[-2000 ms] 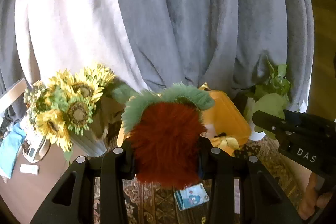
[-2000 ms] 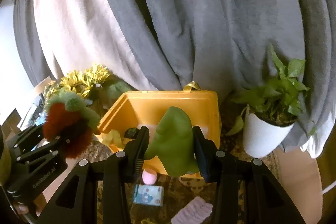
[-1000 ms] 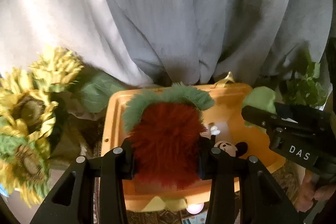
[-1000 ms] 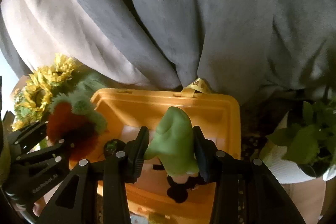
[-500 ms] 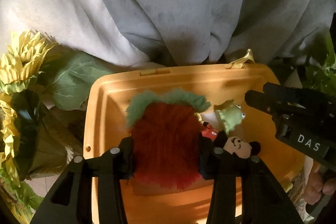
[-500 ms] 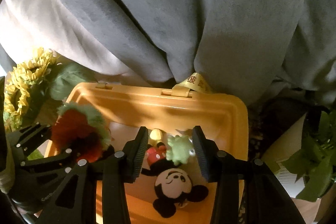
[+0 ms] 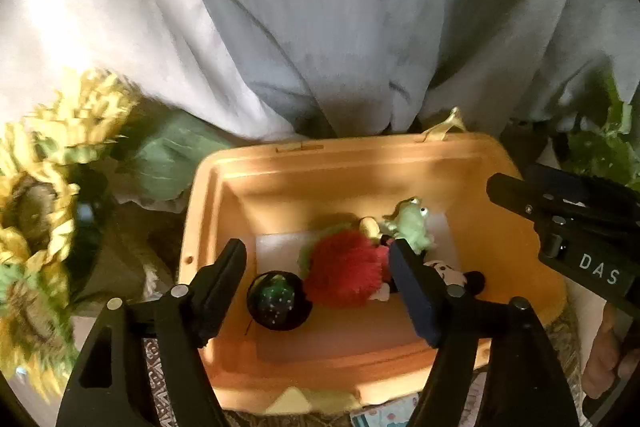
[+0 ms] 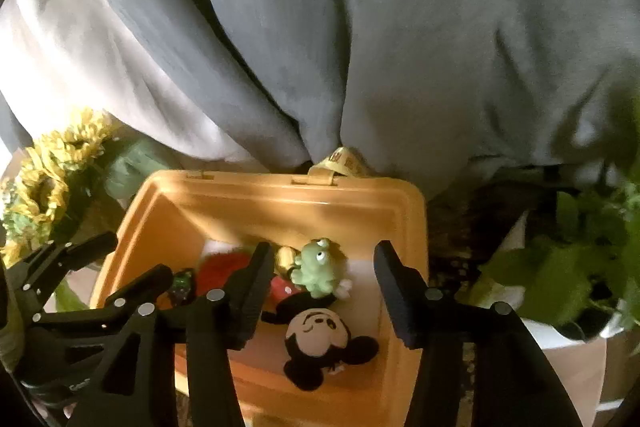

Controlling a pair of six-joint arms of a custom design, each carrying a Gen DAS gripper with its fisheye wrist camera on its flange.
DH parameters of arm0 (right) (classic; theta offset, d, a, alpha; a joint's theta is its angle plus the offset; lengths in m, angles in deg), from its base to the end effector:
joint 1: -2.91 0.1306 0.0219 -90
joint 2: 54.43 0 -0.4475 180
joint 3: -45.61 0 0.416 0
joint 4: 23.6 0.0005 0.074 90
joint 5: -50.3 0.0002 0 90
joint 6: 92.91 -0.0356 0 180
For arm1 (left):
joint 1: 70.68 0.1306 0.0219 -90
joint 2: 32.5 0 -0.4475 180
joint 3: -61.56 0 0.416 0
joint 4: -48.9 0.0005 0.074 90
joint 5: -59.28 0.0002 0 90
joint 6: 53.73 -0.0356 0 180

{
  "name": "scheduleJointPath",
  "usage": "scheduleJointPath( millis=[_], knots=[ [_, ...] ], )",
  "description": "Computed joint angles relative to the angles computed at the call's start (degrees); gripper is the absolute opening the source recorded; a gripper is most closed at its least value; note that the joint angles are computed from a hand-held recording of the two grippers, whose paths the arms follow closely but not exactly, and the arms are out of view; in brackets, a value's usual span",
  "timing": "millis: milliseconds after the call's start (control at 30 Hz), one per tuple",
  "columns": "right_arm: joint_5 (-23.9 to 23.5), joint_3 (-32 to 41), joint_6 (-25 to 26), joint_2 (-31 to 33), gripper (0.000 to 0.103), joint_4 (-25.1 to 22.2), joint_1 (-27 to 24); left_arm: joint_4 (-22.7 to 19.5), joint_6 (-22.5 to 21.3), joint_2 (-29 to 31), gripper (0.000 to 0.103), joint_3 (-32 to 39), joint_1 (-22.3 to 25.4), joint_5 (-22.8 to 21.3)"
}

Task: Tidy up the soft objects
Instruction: 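Lift both tools out of the crate and move back toward the rug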

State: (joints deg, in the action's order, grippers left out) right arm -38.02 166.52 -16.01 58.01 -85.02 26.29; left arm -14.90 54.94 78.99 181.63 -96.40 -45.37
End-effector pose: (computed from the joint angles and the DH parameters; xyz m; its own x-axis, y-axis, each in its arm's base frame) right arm 0.6156 0.2645 0.5179 -0.7997 -0.0989 -0.5921 -0.2045 0.9722 0.1138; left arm 0.5973 -0.2783 0.5199 -0.7938 0.0386 -0.6069 0.0378 0.9992 0.0142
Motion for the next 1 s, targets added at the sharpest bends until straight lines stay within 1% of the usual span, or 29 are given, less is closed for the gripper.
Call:
scheduleJointPath(
  millis=[67, 267, 367, 533, 733, 833, 900, 933, 1000],
  knots=[
    [1.4, -1.62, -0.19, -1.83, 0.063, 1.44, 0.31, 1.14, 0.06, -1.27, 0.077, -1.23, -0.32, -1.17],
    [4.15, -6.44, -2.23, -6.94, 0.074, 5.56, 1.01, 4.77, 0.25, -5.6, 0.083, -5.24, -1.88, -4.71],
    [4.59, -8.63, -3.34, -9.28, 0.075, 7.09, 1.1, 6.29, 0.29, -7.79, 0.086, -7.26, -2.69, -5.97],
    [4.61, -12.49, -5.32, -12.87, 0.077, 8.95, 1.29, 8.75, 0.71, -10.28, 0.09, -9.99, -4.56, -9.5],
    [5.01, -17.5, -6.6, -16.82, 0.077, 10.71, 1.28, 10.38, 1.95, -12.91, 0.093, -13.59, -6.3, -11.45],
    [5.68, -19.47, -7.07, -18.4, 0.078, 10.8, 1.41, 10.93, 2.83, -14.06, 0.094, -15.42, -7.06, -11.96],
    [5.7, -20.46, -7.27, -19.05, 0.079, 10.61, 1.45, 11.02, 3.23, -14.66, 0.096, -16.44, -7.7, -12.92],
    [5.61, -20.8, -7.27, -19.23, 0.082, 10.47, 1.46, 11.06, 3.36, -14.94, 0.096, -17.02, -8.04, -13.52],
    [5.87, -21.99, -7.39, -19.87, 0.083, 10.26, 1.61, 11.03, 3.56, -15.36, 0.096, -17.92, -8.6, -13.99]
  ],
)
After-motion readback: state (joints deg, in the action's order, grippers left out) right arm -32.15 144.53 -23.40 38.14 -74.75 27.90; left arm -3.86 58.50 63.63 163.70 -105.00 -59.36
